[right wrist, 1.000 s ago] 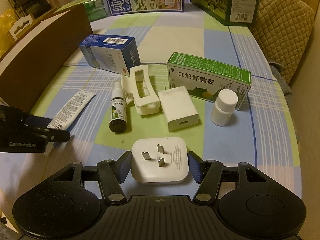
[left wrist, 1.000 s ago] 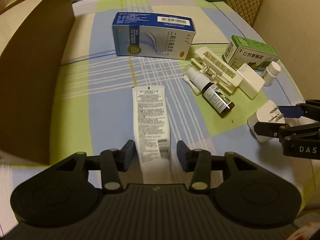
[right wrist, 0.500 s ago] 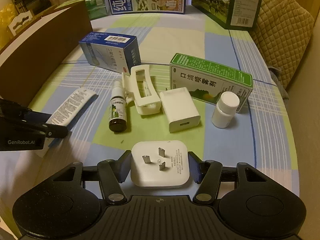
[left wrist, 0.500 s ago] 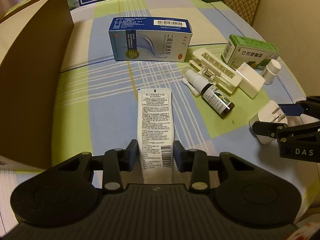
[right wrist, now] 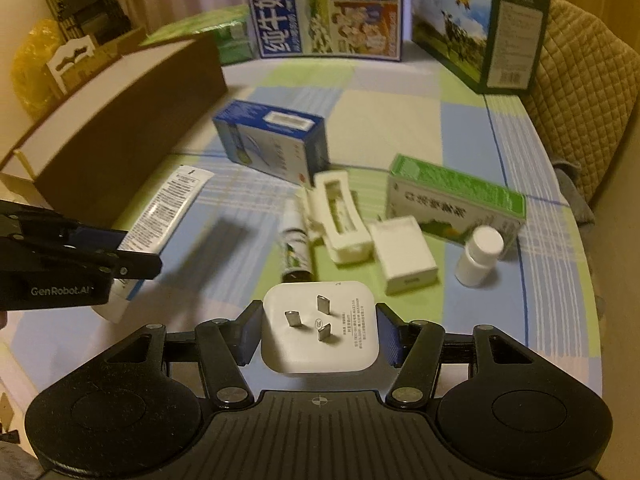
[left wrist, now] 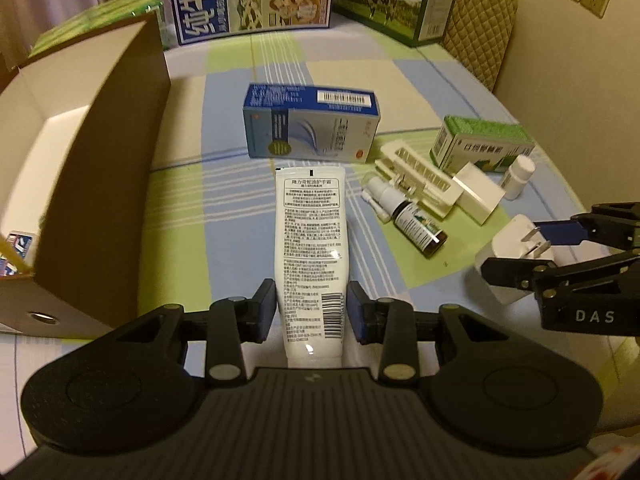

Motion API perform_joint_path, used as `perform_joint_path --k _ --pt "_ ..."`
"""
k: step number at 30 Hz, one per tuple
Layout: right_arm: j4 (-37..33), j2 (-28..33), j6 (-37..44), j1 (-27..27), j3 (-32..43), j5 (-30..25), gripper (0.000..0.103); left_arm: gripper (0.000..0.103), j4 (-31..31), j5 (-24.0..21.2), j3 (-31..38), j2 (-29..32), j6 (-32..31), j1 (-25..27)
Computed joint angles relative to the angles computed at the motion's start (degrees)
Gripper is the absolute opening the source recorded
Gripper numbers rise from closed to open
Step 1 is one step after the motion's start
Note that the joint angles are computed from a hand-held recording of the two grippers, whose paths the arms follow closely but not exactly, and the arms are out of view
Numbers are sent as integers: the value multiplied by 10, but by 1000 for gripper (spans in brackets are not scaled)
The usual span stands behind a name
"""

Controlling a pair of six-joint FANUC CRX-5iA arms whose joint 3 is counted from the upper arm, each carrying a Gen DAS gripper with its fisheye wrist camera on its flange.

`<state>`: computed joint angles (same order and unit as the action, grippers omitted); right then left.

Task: Organize rigid objects
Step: 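Carry the toothpaste tube with the left tool while the right tool carries the charger into the box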

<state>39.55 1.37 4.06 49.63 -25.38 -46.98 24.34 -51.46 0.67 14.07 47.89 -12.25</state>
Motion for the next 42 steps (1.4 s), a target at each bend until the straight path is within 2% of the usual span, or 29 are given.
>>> perform_joint_path --k 15,26,34,42 --pt "21 15 46 15 71 13 55 32 82 -16 -11 -53 -50 51" --pt "49 94 91 7 178 56 55 32 127 -23 11 -61 -92 114" --pt "47 180 142 -5 294 79 55 32 134 -32 64 -26 -113 157" --pt "-24 280 238 -17 437 65 55 32 116 -62 166 56 -116 183"
